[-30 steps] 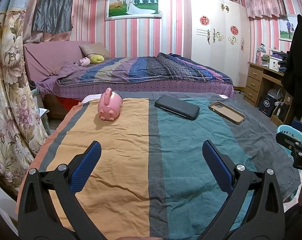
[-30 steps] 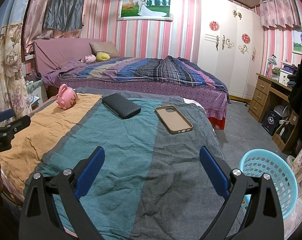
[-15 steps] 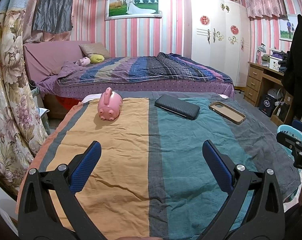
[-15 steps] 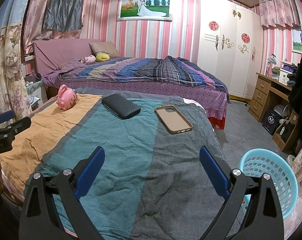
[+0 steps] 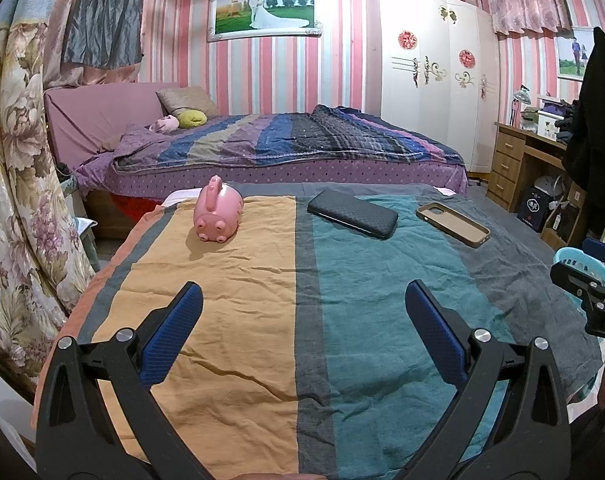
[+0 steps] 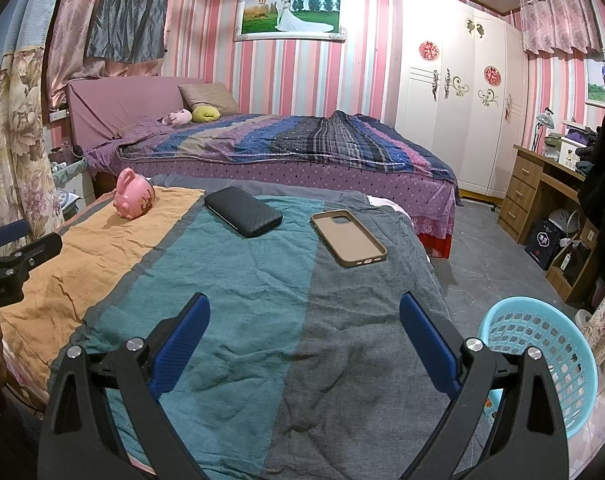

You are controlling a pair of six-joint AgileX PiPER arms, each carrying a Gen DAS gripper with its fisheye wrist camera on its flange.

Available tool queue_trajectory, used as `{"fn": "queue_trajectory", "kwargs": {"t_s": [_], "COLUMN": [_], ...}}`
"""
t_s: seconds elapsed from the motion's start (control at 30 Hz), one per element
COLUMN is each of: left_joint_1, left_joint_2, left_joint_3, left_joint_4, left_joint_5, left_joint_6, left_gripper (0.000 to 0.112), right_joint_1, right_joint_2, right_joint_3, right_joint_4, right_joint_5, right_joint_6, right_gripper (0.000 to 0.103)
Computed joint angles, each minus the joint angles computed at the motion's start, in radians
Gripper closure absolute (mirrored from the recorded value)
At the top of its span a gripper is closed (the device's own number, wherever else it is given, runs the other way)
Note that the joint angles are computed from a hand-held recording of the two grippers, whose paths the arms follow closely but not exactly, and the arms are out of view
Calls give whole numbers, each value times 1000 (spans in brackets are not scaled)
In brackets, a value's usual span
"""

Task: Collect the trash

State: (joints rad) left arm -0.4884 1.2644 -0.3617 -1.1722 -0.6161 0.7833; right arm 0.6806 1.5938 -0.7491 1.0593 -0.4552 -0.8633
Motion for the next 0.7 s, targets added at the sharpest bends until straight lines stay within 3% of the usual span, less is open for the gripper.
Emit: {"fn": "queue_trajectory", "kwargs": {"t_s": [0.7], "left_joint_1": [17], "left_joint_2": [-8], "left_joint_3": [-3], "left_joint_4": [-1], "left_joint_5": [16], "left_joint_6": [7], "left_gripper": [14], "right_joint_1": [-2], "right_joint_2": [-1], "right_joint_3": [0], "right_joint_4": [-5], "right_joint_5": [4], "right_joint_6": [2], "right_gripper": [9]}}
